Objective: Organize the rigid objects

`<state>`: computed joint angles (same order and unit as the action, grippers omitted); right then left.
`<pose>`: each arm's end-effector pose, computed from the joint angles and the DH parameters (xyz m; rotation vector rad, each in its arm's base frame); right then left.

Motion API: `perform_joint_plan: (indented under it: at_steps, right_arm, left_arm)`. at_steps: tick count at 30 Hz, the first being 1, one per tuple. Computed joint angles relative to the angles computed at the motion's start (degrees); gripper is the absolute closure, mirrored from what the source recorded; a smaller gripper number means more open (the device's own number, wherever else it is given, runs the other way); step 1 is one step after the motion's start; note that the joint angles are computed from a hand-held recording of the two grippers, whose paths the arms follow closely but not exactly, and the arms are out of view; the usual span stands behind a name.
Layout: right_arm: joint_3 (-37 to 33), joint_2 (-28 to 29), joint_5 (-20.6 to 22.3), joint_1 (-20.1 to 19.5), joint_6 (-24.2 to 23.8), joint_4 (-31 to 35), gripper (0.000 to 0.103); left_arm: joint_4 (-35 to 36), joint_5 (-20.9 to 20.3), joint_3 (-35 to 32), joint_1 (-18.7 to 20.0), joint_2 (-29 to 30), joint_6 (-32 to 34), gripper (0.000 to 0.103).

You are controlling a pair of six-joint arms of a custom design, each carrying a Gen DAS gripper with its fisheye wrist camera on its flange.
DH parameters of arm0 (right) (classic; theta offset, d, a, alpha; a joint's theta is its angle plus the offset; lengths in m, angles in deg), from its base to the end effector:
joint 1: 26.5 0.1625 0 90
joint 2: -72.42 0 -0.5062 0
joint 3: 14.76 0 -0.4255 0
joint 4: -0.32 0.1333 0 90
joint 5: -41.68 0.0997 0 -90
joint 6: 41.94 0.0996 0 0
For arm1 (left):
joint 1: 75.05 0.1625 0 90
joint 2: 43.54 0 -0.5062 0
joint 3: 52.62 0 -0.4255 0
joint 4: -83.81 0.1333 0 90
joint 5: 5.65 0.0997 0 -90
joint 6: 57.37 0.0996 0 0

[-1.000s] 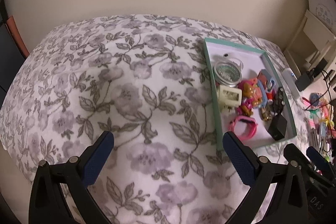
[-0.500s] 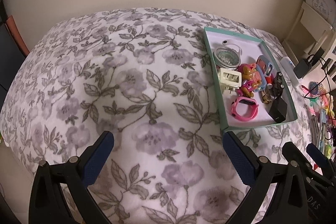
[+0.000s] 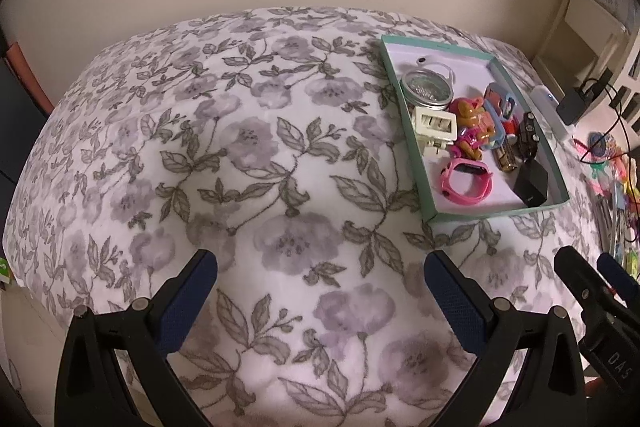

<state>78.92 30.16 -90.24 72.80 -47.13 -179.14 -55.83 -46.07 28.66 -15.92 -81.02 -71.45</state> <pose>0.1894 -0.7433 0.1734 -0.0113 -2.3325 0.8284 -0.2384 -0.8065 0.1219 0.2855 2.3101 -0.5205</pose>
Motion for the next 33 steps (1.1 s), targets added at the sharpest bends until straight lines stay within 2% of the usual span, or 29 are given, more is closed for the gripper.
perform_joint_plan:
  at_steps: [33]
  right_arm:
    - [0.77,0.28,-0.86,0.52,-1.34,-0.83,0.005]
  left_arm:
    - [3.98,-1.28,-0.26,0.79,-0.71,-4.11,0.000]
